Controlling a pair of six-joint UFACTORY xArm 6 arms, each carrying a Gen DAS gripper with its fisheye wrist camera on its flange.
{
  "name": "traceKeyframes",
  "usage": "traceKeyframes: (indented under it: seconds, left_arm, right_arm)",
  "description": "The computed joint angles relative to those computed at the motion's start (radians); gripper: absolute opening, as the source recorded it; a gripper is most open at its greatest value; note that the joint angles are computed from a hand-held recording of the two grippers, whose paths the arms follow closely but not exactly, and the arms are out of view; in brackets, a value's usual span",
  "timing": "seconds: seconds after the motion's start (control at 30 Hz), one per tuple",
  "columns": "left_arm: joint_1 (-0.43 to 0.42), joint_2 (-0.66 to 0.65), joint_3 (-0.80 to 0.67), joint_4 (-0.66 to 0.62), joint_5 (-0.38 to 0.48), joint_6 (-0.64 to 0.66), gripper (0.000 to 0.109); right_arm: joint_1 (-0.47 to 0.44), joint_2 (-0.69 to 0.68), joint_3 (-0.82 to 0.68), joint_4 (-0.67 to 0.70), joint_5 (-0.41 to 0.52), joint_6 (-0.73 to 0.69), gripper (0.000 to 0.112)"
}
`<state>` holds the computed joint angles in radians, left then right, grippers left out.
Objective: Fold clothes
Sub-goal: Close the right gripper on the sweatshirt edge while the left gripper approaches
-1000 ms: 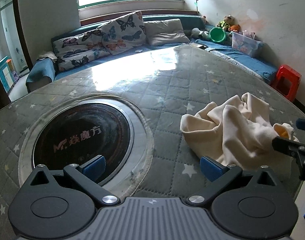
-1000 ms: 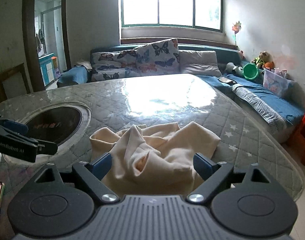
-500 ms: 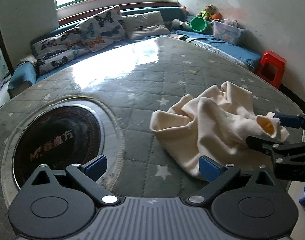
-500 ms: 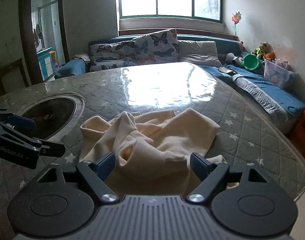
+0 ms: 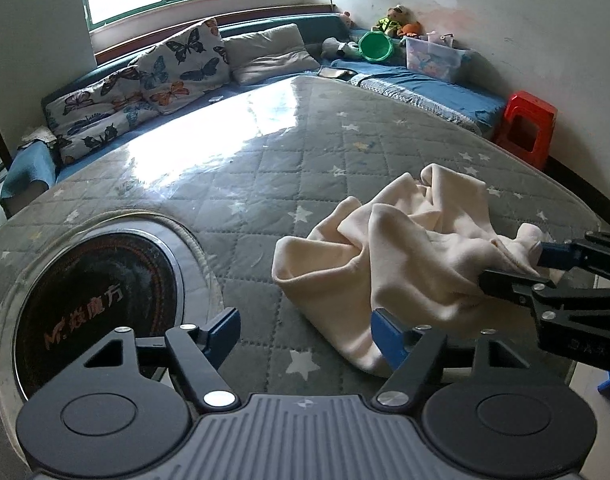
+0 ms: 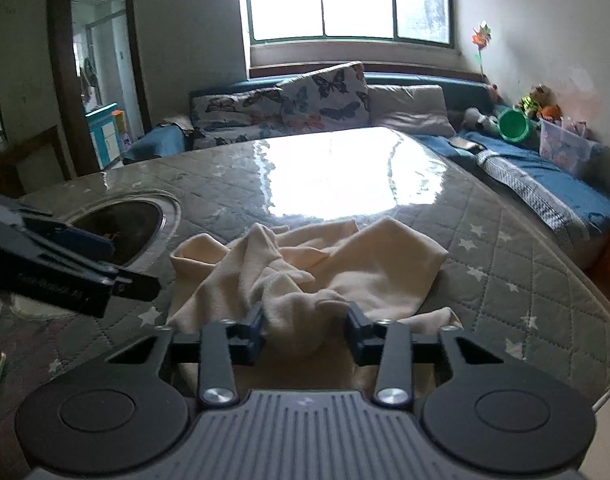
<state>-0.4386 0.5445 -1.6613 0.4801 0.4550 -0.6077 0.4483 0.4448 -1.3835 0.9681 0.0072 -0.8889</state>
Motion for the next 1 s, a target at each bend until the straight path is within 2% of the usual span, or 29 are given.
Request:
traceKeyframes:
  seconds: [0.2, 0.3, 0.43, 0.5, 0.77, 0.9, 1.0]
  left_arm:
    - [-0.002, -0.002, -0.010, 0.010, -0.007, -0.007, 0.076]
    - [-0.004, -0.004, -0.010, -0.003, -0.021, 0.002, 0.080]
    - [-0.010, 0.010, -0.032, -0.047, -0.018, 0.039, 0.082]
    - [-0.015, 0.025, -0.050, -0.077, -0.010, 0.063, 0.088]
    - [-0.046, 0.100, -0.147, -0.159, 0.013, 0.157, 0.088]
    - [-0.049, 0.075, -0.105, -0.225, -0.054, 0.203, 0.089]
    - [-0.061, 0.091, -0.126, -0.259, -0.069, 0.263, 0.088]
  right_arm:
    - [0.026, -0.056, 0.021, 0.297, 0.047, -0.332, 0.024]
    - [0.039, -0.103, 0.068, 0.355, 0.089, -0.430, 0.023]
    - [0.062, -0.150, 0.138, 0.335, 0.146, -0.469, 0.023]
    - [0.076, -0.159, 0.163, 0.322, 0.147, -0.485, 0.023]
    - [0.104, -0.171, 0.206, 0.278, 0.141, -0.481, 0.023]
    - [0.106, -0.177, 0.216, 0.298, 0.137, -0.503, 0.023]
    - [0.112, -0.169, 0.210, 0.305, 0.135, -0.514, 0.023]
